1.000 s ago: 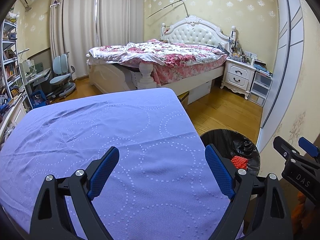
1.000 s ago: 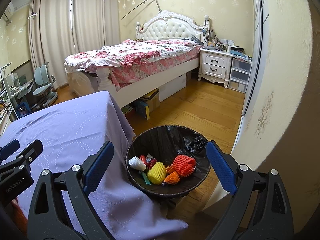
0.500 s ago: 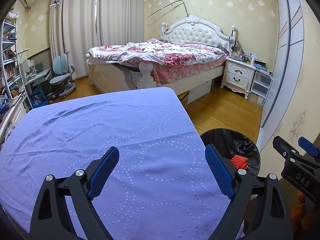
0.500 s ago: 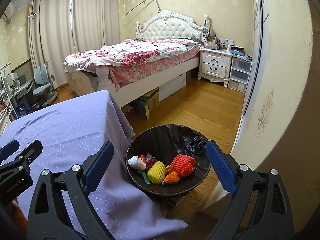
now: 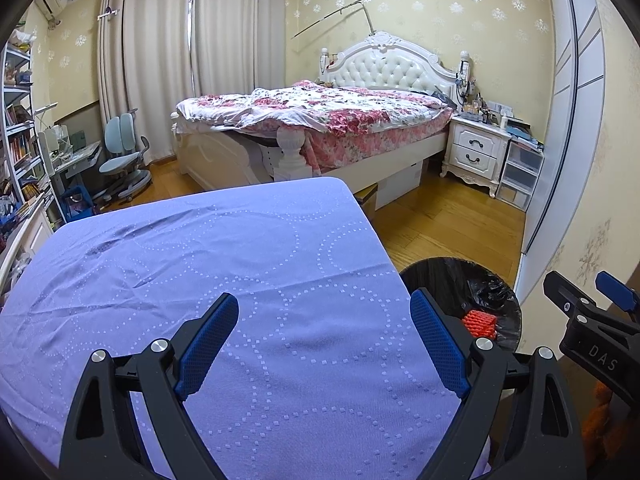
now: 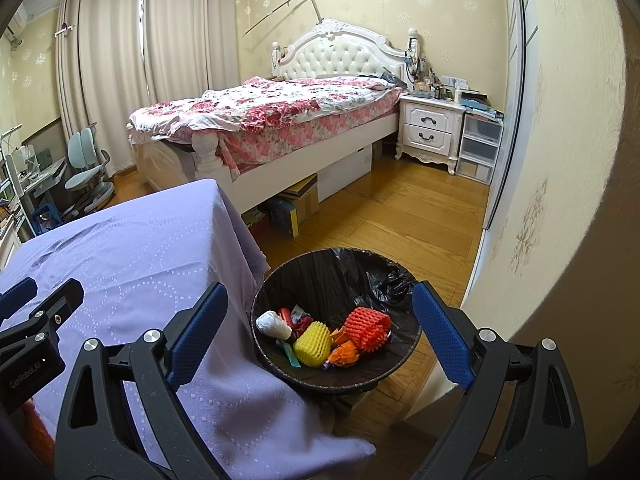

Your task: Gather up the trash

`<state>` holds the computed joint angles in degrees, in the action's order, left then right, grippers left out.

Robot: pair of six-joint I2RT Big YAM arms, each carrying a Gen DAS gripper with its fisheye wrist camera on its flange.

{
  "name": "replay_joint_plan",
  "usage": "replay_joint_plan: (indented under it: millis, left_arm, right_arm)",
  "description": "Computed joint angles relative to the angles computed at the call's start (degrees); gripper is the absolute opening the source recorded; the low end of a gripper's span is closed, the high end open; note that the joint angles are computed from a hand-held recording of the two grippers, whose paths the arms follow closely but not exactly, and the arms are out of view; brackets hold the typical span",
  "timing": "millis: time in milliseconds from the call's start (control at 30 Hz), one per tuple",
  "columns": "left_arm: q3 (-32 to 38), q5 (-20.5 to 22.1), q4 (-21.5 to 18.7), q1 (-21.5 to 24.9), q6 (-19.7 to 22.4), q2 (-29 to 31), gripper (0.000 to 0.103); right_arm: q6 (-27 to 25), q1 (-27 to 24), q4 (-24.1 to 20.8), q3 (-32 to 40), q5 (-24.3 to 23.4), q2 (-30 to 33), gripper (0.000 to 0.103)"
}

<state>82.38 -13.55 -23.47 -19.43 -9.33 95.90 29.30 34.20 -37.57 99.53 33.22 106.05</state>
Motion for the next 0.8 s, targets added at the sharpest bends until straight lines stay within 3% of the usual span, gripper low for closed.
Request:
replay_joint_plan:
  millis: [800]
  left_arm:
    - [0.0,0.1,1.6,0.1,-0.5,0.2,0.087]
  right_arm:
    - [0.1,0.0,-0.4,0.3,-0.1,0.2,0.091]
